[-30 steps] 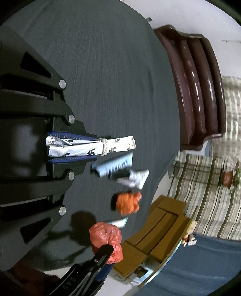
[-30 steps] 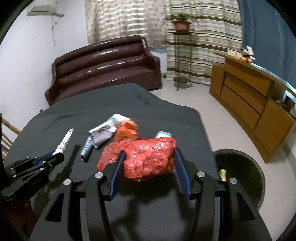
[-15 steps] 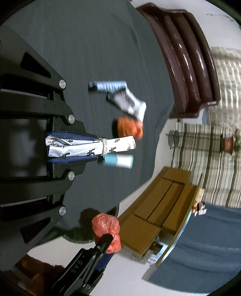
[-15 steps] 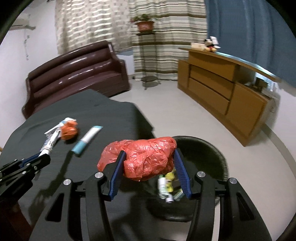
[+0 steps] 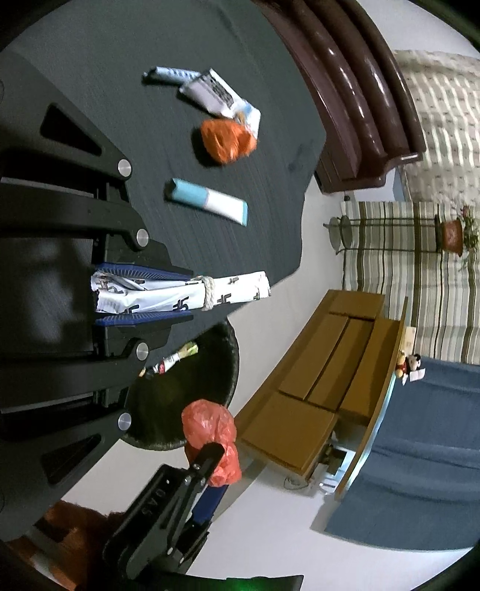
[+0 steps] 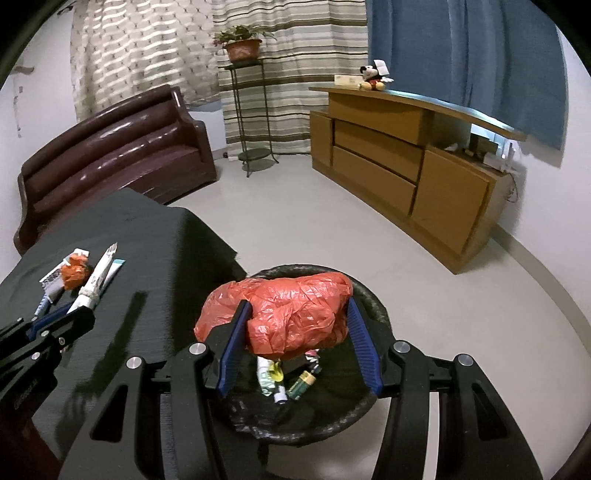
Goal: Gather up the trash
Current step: 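Carry the red bag and paper packet over the bin and open both grippers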
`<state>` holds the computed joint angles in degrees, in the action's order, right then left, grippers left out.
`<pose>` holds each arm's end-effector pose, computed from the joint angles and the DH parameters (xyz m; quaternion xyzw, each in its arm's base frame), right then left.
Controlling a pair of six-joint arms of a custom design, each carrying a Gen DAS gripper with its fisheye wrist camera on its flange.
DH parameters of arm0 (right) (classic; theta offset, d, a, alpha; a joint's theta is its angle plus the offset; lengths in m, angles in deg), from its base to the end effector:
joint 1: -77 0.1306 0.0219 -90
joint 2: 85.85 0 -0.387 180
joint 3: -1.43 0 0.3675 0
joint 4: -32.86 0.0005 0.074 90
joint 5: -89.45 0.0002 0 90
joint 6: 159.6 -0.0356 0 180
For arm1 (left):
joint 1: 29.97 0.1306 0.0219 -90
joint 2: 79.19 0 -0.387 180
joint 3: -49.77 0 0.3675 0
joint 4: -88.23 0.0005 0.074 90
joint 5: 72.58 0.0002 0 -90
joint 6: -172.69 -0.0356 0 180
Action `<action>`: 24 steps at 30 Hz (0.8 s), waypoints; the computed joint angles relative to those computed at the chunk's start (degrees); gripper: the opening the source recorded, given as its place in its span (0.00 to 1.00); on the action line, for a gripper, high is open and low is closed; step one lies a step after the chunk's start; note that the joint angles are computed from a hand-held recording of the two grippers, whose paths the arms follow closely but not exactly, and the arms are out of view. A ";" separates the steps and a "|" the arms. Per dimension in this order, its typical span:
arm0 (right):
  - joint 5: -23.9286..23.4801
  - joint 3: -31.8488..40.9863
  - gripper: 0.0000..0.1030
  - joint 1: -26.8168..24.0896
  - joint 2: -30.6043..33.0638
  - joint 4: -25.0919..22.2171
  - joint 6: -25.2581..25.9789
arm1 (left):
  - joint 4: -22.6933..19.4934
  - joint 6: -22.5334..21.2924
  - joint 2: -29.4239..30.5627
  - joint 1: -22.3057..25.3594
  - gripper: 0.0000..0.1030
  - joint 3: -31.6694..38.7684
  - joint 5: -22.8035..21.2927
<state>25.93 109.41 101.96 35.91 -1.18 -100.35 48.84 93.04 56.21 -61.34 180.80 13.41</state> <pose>0.5993 0.2609 0.2935 0.1282 0.9029 -0.0253 0.4095 0.6353 -0.3850 0.2984 0.1541 0.9062 -0.1097 0.3782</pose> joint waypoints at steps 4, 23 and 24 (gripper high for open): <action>0.10 -0.13 0.51 -0.35 0.21 -0.37 -0.44 | -1.60 -0.54 2.25 -0.41 0.16 3.58 0.42; -0.02 -0.58 0.51 -1.48 0.52 -1.30 -1.87 | -7.27 -2.77 8.73 -1.45 0.16 13.93 0.78; -0.09 -0.63 0.51 -1.56 0.54 -1.33 -1.97 | -7.51 -2.87 8.90 -1.38 0.16 14.25 0.84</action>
